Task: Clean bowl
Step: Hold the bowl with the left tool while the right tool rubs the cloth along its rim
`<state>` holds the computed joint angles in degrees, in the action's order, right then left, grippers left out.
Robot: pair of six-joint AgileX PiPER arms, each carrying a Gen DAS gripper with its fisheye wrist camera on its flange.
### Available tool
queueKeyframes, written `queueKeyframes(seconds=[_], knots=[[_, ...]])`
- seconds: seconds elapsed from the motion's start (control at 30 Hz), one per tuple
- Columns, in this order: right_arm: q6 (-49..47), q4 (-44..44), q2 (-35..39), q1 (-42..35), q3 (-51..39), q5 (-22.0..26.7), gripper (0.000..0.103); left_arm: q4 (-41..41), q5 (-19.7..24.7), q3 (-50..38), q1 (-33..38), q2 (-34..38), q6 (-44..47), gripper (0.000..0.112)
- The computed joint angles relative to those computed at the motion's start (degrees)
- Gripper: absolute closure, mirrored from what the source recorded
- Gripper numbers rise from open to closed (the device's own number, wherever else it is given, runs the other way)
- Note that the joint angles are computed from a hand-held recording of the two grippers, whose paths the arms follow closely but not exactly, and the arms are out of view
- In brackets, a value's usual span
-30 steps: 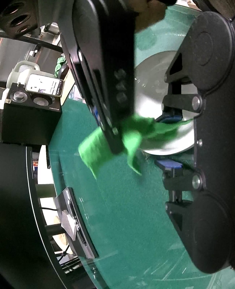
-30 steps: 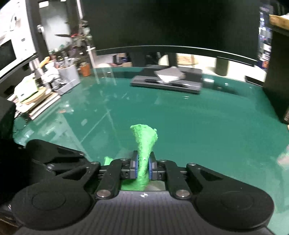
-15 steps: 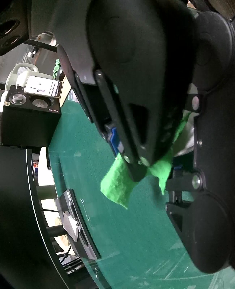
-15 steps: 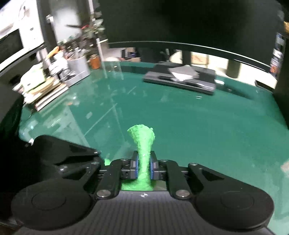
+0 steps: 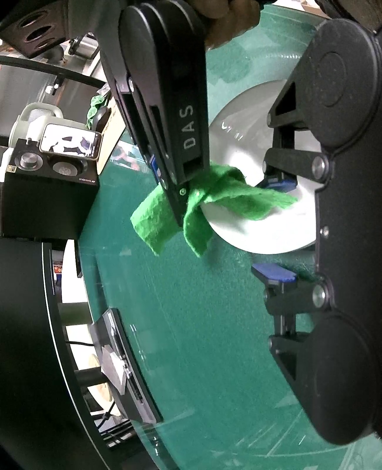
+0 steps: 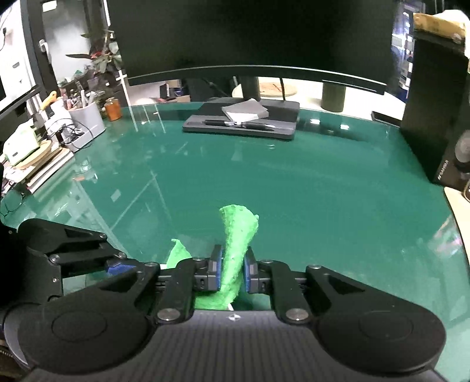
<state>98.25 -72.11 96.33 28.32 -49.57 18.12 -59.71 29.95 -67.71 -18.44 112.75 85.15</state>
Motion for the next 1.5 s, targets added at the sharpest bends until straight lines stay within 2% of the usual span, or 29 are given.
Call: queueKeyframes(seconds=[0.1, 0.23, 0.4, 0.53, 0.6, 0.9, 1.07, 1.23, 1.33, 1.5], knots=[[-0.63, -0.25, 1.90, 0.11, -2.14, -1.63, 0.090, 0.10, 0.01, 0.06, 0.00, -0.08, -0.16, 0.064], [-6.08, 2.31, 4.45, 0.97, -5.30, -4.87, 0.090, 0.27, -0.55, 0.29, -0.23, -0.28, -0.31, 0.063], [-11.61, 7.34, 4.64, 0.93, -6.25, -4.48, 0.090, 0.32, -0.75, 0.39, -0.28, -0.27, -0.52, 0.061], [-9.19, 6.03, 3.72, 1.61, -5.37, -0.99, 0.090, 0.46, -0.34, 0.09, -0.41, -0.04, -0.25, 0.060], [-7.16, 4.98, 3.37, 2.40, -4.91, 2.23, 0.090, 0.49, -0.18, -0.10, -0.34, 0.13, -0.30, 0.059], [-10.75, 4.84, 6.37, 4.73, -8.09, 4.88, 0.090, 0.07, -1.14, 0.21, -0.73, 0.01, 0.32, 0.059], [-8.80, 3.12, 4.90, 4.46, -6.14, 6.92, 0.092, -0.26, -1.44, 0.67, -0.79, -0.27, 0.58, 0.059], [-7.42, 3.94, 2.39, 3.35, -3.02, 8.08, 0.092, -0.45, -0.98, 0.56, -0.58, -0.16, 0.62, 0.059], [-7.63, 4.09, 3.27, 3.72, -3.94, 8.44, 0.093, -0.63, -1.04, 0.67, -0.65, -0.24, 1.11, 0.059], [-9.25, 3.93, 6.30, 4.18, -7.49, 5.39, 0.093, -0.67, -1.42, 1.03, -0.72, -0.48, 1.40, 0.059]])
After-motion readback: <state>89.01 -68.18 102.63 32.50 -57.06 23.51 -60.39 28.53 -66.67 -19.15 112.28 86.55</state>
